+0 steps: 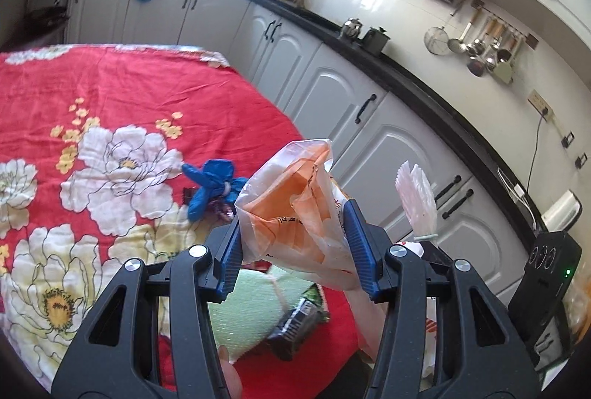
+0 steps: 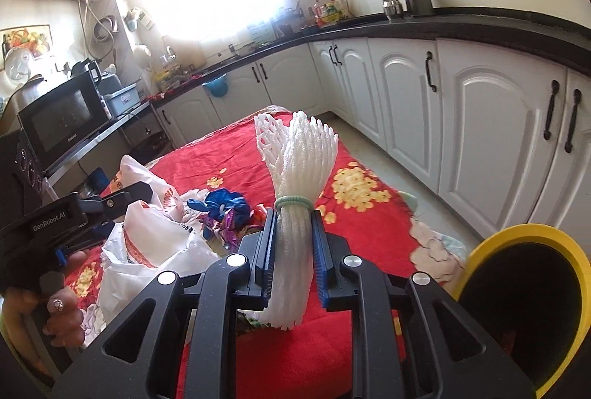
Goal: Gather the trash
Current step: 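Carry the white bag and mesh sleeves over the yellow bin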
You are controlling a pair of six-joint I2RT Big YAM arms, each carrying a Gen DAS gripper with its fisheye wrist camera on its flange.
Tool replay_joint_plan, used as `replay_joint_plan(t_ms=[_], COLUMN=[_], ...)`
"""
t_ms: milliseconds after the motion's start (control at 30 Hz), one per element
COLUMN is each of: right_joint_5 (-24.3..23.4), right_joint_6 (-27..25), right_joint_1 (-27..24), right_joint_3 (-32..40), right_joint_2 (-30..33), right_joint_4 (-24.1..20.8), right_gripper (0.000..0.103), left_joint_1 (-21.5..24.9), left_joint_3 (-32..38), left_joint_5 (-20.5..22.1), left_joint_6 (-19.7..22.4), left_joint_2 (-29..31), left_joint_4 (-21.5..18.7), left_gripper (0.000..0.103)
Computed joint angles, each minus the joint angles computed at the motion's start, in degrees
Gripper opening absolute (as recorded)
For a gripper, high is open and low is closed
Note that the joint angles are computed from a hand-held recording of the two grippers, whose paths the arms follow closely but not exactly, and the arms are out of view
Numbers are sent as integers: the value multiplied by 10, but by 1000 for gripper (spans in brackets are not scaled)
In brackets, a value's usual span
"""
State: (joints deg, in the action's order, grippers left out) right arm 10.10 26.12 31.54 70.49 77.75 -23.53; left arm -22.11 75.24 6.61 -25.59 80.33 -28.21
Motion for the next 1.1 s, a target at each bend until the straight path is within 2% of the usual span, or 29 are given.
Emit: replay_joint_plan(t_ms=[500,1100], right_joint_5=[34,49], right_joint_6=[15,32], right_joint_1=[-26,-69], right_joint_3=[-89,-165], right_joint_2=[-92,-175], right_joint_4=[-1,-13], right_gripper=[18,18], left_joint_1=[-60,-136], left_joint_3=[12,45], left_joint_5=[-46,-92], left_joint_6=[41,78], left_joint_2=[6,41], left_joint_4=[12,16], left_gripper=[43,43])
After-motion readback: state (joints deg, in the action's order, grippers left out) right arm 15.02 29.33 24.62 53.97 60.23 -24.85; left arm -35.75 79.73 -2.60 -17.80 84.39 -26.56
